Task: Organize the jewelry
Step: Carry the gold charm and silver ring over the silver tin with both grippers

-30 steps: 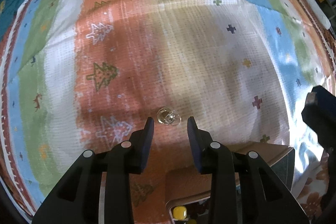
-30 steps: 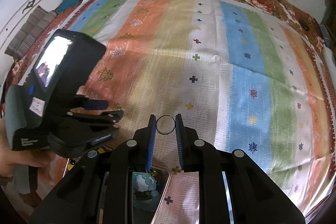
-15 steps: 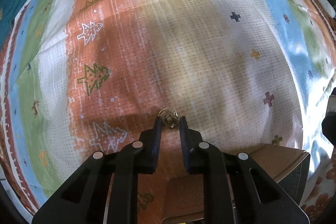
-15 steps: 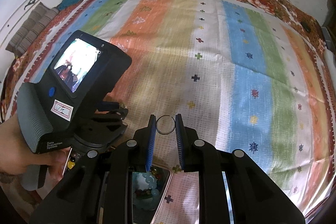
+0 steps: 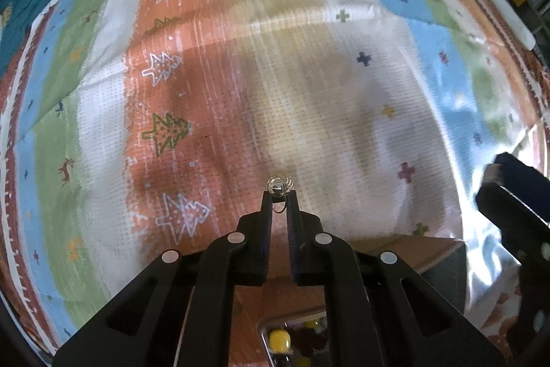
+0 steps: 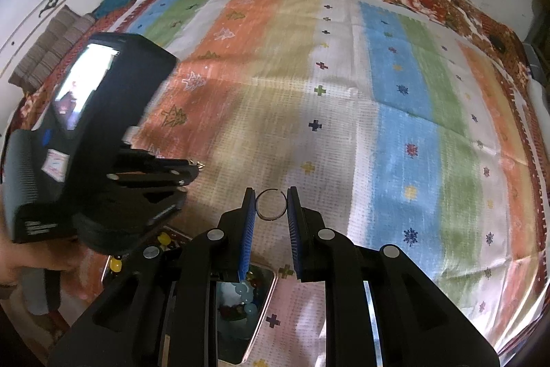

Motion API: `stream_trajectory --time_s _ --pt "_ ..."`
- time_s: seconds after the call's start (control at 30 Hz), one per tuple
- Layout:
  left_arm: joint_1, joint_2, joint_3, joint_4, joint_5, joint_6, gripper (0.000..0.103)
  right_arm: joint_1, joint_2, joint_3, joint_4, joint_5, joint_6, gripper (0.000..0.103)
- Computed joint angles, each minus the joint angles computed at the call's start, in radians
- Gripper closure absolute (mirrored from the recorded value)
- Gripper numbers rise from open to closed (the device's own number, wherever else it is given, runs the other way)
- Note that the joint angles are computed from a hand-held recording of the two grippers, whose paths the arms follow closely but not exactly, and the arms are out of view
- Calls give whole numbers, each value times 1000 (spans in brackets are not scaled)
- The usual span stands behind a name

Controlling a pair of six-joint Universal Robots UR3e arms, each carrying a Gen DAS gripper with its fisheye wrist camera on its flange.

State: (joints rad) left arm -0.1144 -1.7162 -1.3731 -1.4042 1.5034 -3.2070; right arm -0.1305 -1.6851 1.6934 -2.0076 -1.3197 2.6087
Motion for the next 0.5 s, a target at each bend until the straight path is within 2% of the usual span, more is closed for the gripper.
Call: stream_trajectory --time_s 0.5 --pt "23 230 -99 15 -64 18 95 -36 -85 60 10 34 -15 84"
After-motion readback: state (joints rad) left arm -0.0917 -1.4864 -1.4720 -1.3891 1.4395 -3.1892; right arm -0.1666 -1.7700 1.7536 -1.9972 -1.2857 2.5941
